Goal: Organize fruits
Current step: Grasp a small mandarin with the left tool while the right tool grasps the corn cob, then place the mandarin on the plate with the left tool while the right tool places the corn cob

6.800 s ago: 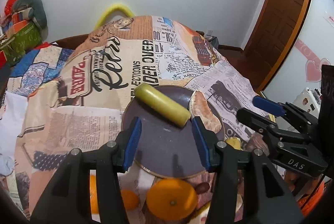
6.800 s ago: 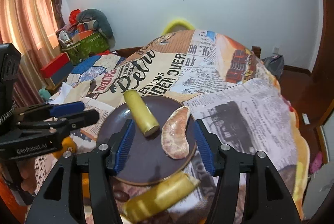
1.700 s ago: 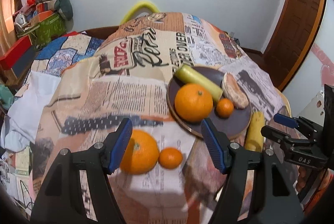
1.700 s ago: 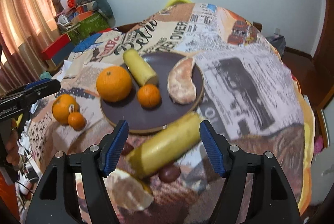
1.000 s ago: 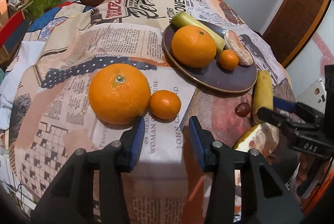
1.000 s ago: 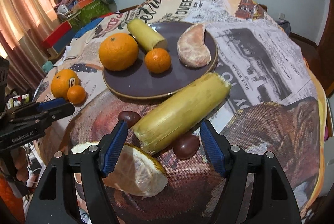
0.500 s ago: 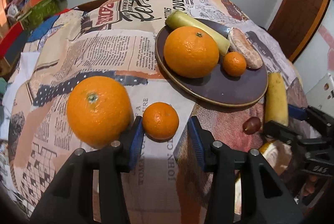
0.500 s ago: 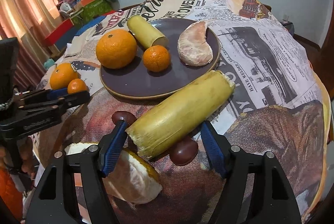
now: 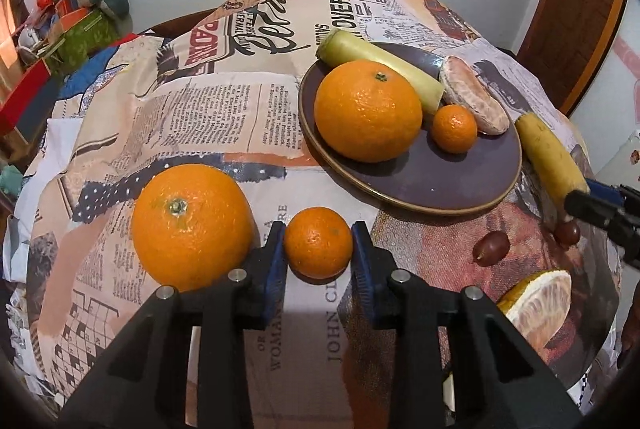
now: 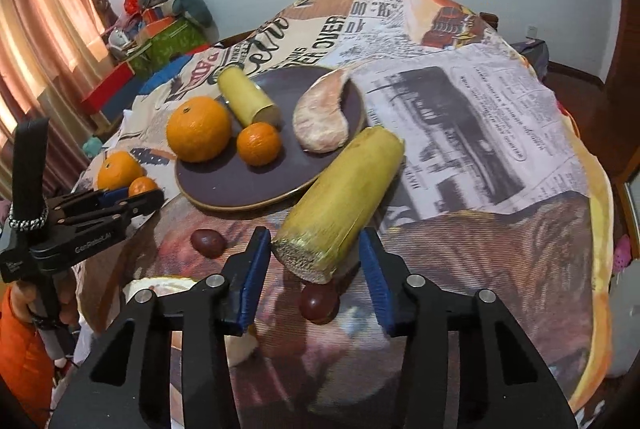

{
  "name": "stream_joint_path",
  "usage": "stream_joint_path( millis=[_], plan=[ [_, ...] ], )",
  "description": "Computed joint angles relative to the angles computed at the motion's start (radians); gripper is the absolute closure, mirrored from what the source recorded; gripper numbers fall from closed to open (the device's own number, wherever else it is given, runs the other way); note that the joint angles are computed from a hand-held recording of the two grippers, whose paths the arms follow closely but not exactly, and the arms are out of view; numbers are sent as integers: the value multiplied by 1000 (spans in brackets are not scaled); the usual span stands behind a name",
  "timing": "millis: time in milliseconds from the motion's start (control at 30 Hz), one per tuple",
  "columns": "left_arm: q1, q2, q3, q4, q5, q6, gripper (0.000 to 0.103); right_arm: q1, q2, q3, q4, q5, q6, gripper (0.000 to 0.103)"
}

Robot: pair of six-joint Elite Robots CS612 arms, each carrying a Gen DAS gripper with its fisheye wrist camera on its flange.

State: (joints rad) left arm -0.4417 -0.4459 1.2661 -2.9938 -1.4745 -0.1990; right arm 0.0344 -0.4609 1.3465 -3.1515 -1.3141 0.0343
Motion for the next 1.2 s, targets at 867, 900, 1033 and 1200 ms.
stream_joint_path(
  millis=[867, 900, 1033, 1200],
  plan=[
    [-23, -30, 37, -83, -66, 51, 71, -33, 20, -40, 25, 6, 81, 68],
    [-22, -28, 31, -85, -68, 53, 71, -31, 26, -55, 36, 1, 81, 68],
    [-22, -21, 15, -84, -73, 57, 71, -29, 43, -92, 65, -8, 80, 65],
    [-21, -6, -16, -65, -83, 55, 71, -31, 52, -110, 68, 0, 85, 67]
  ],
)
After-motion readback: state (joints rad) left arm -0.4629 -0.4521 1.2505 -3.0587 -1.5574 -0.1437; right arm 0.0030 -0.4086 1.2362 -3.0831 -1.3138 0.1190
